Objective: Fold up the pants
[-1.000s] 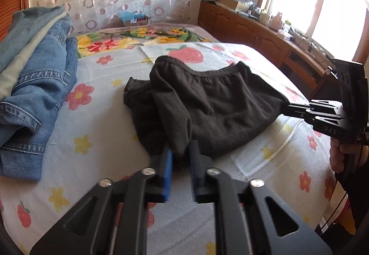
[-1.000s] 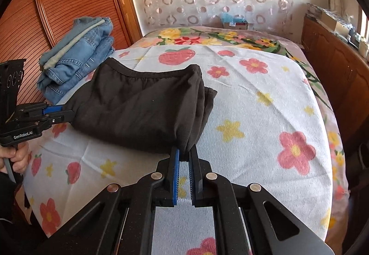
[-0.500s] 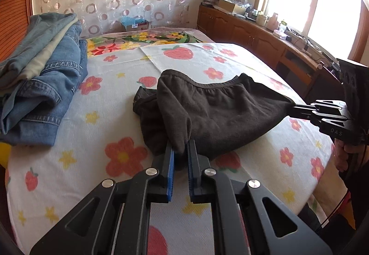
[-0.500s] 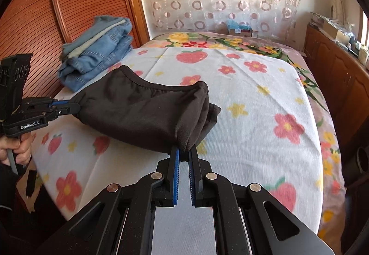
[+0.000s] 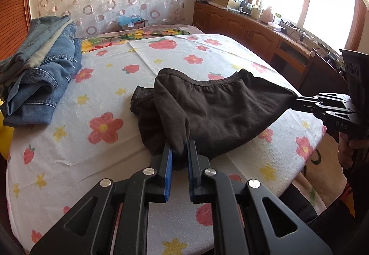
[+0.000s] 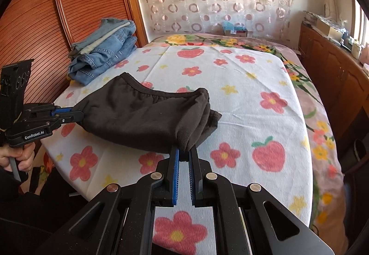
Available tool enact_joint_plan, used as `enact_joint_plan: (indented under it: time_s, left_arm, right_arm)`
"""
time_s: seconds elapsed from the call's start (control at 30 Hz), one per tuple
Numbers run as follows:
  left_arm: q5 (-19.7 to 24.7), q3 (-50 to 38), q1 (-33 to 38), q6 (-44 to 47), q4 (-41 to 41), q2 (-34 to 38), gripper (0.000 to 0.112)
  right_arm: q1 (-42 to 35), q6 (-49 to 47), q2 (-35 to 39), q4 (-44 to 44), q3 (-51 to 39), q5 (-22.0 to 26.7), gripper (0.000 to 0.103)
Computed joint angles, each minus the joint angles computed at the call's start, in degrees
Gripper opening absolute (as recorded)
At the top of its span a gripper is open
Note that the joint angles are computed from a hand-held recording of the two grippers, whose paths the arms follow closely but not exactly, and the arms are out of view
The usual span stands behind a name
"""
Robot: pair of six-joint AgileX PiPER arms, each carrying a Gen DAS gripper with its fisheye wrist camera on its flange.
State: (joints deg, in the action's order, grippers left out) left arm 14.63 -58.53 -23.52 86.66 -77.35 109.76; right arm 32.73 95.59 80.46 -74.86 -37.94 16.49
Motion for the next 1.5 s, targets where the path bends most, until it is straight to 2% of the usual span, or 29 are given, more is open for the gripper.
enact_joint_plan:
  time_s: [0.17, 0.27, 0.33, 0.47, 0.5, 0.53, 0.63, 0.77, 0.8, 0.9, 0.97, 1.03, 1.1, 1.33, 1.5]
  left_arm:
    - [0.14, -1.14, -0.05, -4.30, 4.60, 0.42, 0.017]
    - [-0.53, -0.92, -0.19, -4.17, 4.47, 0.10, 0.028]
    - [-0.29, -0.91, 0.04, -3.60, 3.90, -0.05, 0.045]
    - [0.07, -1.22, 0.56, -2.17, 2.52, -0.02, 0.060]
    - [-0.14, -1.30, 0.71, -1.20, 1.41, 0.04, 0.076]
    - [-0.22, -1.15, 0.92, 0.88, -0.88, -0.04, 0.083]
    - [0.05, -2.37, 1.38, -1.82, 1.53, 0.47, 0.083]
    - [-1.58, -3.52, 1.21, -0.82, 0.11, 1.51, 0.083]
    - [-1.38, -4.27, 1.27, -1.51, 0.76, 2.14, 0.083]
    - [-0.64, -7.30, 1.25, -7.07, 6.18, 4.39, 0.083]
    - [-0.60, -9.62, 1.15, -11.57, 10.61, 6.13, 0.083]
    - [-0.09, -12.24, 1.19, -18.98, 17.46, 7.76, 0.082]
    - [1.39, -14.50, 1.73, -21.57, 19.61, 9.08, 0.080]
    - [5.44, -21.89, 2.68, -32.34, 28.54, 13.54, 0.061]
    - [8.01, -25.70, 2.74, -36.22, 31.62, 16.62, 0.056]
  right_arm:
    - [-0.05, -6.11, -0.66, 5.69, -0.80, 0.26, 0.007]
    - [0.17, -7.02, -0.89, 6.16, -1.25, 0.70, 0.008]
    - [0.68, -6.98, -1.32, 6.03, -1.12, 1.38, 0.009]
    - [1.66, -4.46, -3.02, 4.13, -0.26, 3.13, 0.010]
    - [1.78, -4.11, -3.47, 4.00, -0.09, 3.61, 0.011]
    - [1.90, -3.30, -3.86, 3.37, 0.22, 3.91, 0.011]
    - [1.64, -0.70, -4.61, 1.16, 0.97, 3.80, 0.017]
    - [0.81, 1.72, -2.75, -0.83, 0.32, 3.35, 0.041]
    - [0.47, 2.33, -1.90, -1.30, -0.16, 3.25, 0.043]
    - [-2.07, 2.61, 1.37, -1.71, -2.14, 0.58, 0.044]
    - [-4.76, 1.78, 3.57, -0.80, -3.50, -2.88, 0.044]
    - [-6.76, 0.22, 5.70, 0.66, -5.15, -5.19, 0.044]
    - [-7.80, -1.74, 7.66, 2.30, -6.94, -5.81, 0.044]
    - [-9.90, -14.25, 12.10, 14.03, -11.23, -5.88, 0.044]
    - [-11.28, -22.11, 14.00, 22.24, -12.82, -7.46, 0.044]
